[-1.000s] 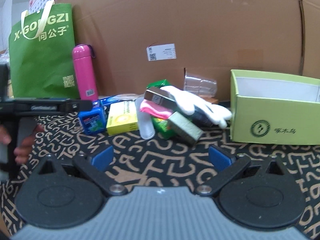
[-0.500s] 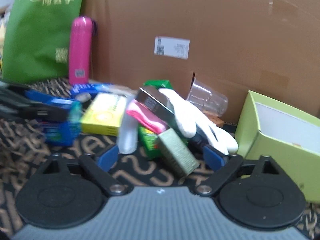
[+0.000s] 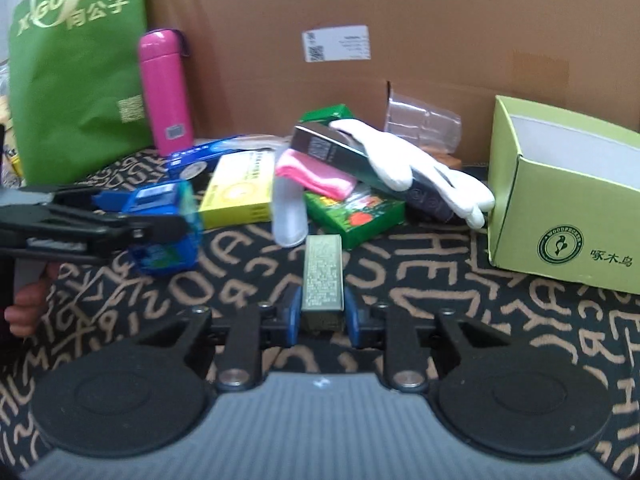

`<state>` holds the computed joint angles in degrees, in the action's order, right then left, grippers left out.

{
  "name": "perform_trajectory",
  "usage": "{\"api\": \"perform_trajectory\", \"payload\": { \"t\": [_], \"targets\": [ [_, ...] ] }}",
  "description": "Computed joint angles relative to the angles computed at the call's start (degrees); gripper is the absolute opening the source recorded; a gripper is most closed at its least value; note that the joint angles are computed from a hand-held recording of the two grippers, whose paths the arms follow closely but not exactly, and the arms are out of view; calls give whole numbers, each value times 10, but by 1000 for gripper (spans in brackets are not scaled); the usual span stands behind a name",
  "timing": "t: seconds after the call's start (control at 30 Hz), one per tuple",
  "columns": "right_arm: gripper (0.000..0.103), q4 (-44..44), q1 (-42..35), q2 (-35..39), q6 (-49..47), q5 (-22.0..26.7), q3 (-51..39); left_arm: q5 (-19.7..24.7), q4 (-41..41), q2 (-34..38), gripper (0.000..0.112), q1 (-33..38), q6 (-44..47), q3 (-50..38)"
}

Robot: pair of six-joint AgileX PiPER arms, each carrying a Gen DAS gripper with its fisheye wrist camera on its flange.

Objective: Organize objects
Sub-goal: 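Grasp the blue mentos bottle with left tool while right tool grasps green-grey box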

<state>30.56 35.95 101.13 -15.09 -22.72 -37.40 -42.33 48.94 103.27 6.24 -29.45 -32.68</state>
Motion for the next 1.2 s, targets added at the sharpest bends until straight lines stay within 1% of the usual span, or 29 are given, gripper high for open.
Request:
{"api": "perform_trajectory", "payload": {
  "t": [0.1,0.17,0.23,0.3,0.33,0.37,0.43,0.47,0.53,0.6,0.67,0.7,0.73,0.77,0.8,0.87,0.93,1.0,1.1,1.2],
  "targets": [
    [27,80,23,4,-86,-14,-5,-3,29,-18,79,-4,-31,21],
    [30,121,33,13,-131,-25,-13,-8,10,-25,80,-16,-10,38],
    [34,137,35,21,-145,-27,-21,-10,-37,-28,84,-35,35,52],
    [36,121,32,25,-130,-29,-23,-15,-76,-22,85,-48,81,57],
    [37,120,32,26,-130,-29,-25,-9,-86,-19,85,-53,91,53],
    [37,125,33,28,-133,-30,-27,0,-75,-17,85,-53,83,44],
    [37,118,32,30,-123,-30,-30,12,-3,-14,84,-39,24,24],
    [37,109,31,30,-112,-29,-30,10,15,-13,84,-33,8,20],
    [37,97,29,32,-99,-30,-32,-8,-5,-10,84,-31,35,30],
    [37,96,28,36,-98,-27,-36,-3,-40,-11,84,-41,68,35],
    [37,86,26,40,-87,-24,-39,0,-20,-6,84,-38,52,30],
    [36,80,25,41,-80,-22,-39,0,-4,-4,80,-35,40,27],
    [36,69,23,42,-70,-20,-39,2,-8,-4,77,-37,46,29],
    [34,60,22,43,-61,-20,-37,-3,-16,-4,77,-38,58,33],
    [27,56,21,43,-57,-19,-36,-2,-24,-5,77,-40,66,36],
    [23,39,18,40,-35,-19,-29,3,-37,-11,77,-47,68,41],
    [23,27,19,34,-20,-25,-18,6,-32,-17,77,-49,50,44],
    [22,20,21,23,-4,-42,-1,5,-24,-23,77,-51,31,47],
    [22,-3,15,-3,25,-59,29,7,-33,-43,77,-68,21,57],
    [22,0,6,-47,13,-71,64,21,-15,-69,77,-88,-23,50]
  ]
}}
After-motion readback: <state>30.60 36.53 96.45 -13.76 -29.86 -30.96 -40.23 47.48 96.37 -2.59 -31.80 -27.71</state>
